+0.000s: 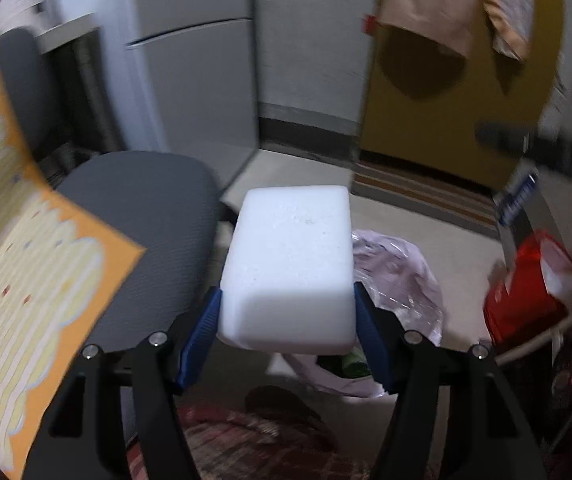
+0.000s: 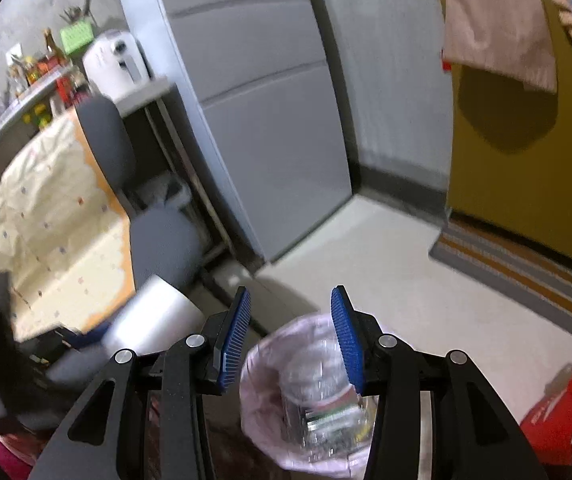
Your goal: Collect trash
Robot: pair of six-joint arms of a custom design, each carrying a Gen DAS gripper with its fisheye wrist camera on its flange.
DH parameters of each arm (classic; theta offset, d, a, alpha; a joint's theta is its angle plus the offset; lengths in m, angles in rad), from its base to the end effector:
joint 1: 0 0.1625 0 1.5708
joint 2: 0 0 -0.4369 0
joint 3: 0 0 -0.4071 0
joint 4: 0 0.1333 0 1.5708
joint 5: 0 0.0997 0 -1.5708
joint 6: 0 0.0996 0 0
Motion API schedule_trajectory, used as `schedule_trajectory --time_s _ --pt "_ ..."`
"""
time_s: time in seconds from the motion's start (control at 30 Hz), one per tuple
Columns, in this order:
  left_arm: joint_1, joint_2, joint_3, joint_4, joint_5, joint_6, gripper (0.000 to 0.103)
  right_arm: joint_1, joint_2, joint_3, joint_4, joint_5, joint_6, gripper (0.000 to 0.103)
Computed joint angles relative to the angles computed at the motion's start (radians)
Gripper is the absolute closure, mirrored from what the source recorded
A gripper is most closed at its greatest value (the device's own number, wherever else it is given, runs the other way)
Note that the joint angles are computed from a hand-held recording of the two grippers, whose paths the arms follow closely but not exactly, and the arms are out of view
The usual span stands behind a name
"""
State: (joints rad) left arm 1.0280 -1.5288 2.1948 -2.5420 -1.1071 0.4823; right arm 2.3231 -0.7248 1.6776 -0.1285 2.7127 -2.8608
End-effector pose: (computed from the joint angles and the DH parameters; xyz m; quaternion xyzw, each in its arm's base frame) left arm -0.0855 -0.4860 0.2925 0.4413 0.8555 -0.1547 0.2225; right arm 0.3851 -0.3489 0.0222 -0.0086 -0.8078 0.5153 0.2860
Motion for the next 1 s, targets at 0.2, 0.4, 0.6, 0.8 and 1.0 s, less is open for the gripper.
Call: schedule_trajectory --time_s 0.2,0.4,0.6,0.8,1.0 --pt "-0.036 0.063 0.001 0.005 -0.036 0.032 0.031 0.013 -0.063 0.074 -0.195 0.051 -0.172 0.058" --pt "-0.045 0.106 0.014 -0.061 -0.081 0.063 0.012 0.002 -0.084 0.096 -0.19 0.047 -0.164 0.058" --pt "-0.034 0.074 0.018 -0.103 0.01 0.02 0.012 -0.003 -0.041 0.039 -0.072 0.005 -0.099 0.058" --pt "-0.035 -0.017 0.03 -0.146 0.175 -0.046 0.011 -0.005 0.047 -0.09 0.155 -0.126 0.011 0.05" --pt "-0.04 -0.174 0.026 -0.086 0.273 -0.156 0.007 0.03 0.149 -0.254 0.363 -0.19 0.056 0.036"
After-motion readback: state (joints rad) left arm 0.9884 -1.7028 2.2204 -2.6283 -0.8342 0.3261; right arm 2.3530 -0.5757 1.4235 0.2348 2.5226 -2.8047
